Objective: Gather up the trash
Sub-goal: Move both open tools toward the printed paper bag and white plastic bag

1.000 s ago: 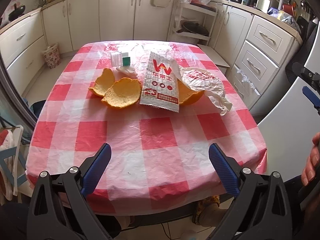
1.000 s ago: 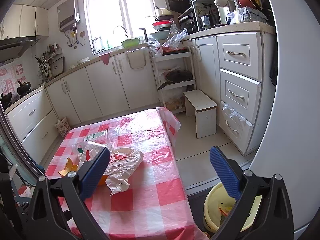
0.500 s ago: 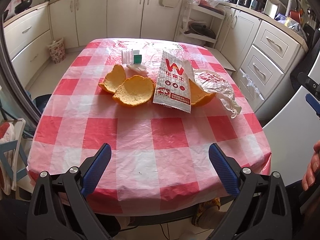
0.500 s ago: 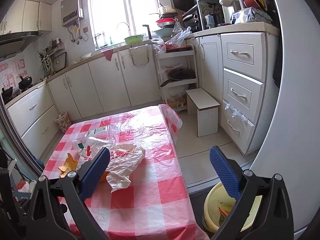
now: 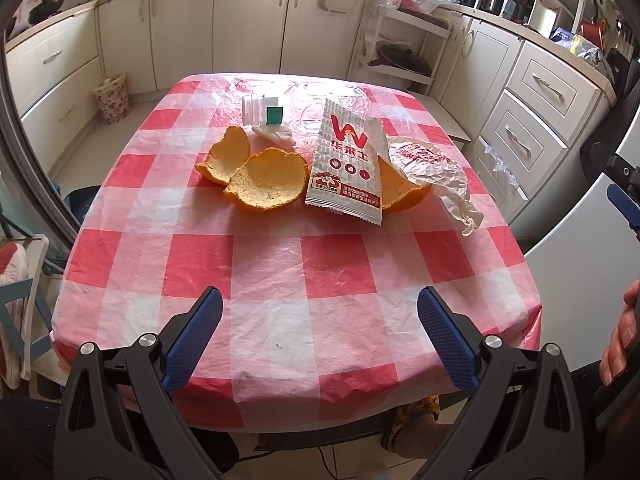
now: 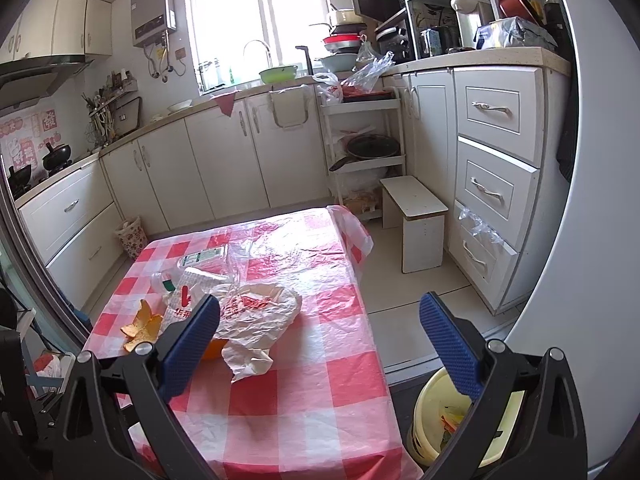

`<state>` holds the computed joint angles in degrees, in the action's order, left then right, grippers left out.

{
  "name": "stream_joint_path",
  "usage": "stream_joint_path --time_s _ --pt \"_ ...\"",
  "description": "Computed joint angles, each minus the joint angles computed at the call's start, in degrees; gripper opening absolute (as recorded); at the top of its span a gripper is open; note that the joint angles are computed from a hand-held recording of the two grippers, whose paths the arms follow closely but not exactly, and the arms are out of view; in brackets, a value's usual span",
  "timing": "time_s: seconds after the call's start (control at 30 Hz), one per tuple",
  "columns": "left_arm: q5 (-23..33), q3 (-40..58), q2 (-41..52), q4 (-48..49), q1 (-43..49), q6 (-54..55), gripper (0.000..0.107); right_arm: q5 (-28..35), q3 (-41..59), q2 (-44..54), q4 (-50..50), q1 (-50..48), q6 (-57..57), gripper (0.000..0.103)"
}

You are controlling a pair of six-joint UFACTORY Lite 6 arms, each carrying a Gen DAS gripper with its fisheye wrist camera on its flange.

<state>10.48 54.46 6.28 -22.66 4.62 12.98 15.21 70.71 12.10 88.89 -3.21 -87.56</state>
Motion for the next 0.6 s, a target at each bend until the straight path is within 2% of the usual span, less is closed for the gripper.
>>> stream_joint_path --time_s 0.4,0.6 --pt "-0.3 0.8 1.8 1.5 -0.3 -1.9 0.094 1.3 0.9 0.8 -0.7 0.0 0.5 0.096" --pt "0.0 0.8 1.9 -1.9 -0.1 1.4 0.094 1.5 0.9 0.8 -0.2 0.4 -0.2 0.096"
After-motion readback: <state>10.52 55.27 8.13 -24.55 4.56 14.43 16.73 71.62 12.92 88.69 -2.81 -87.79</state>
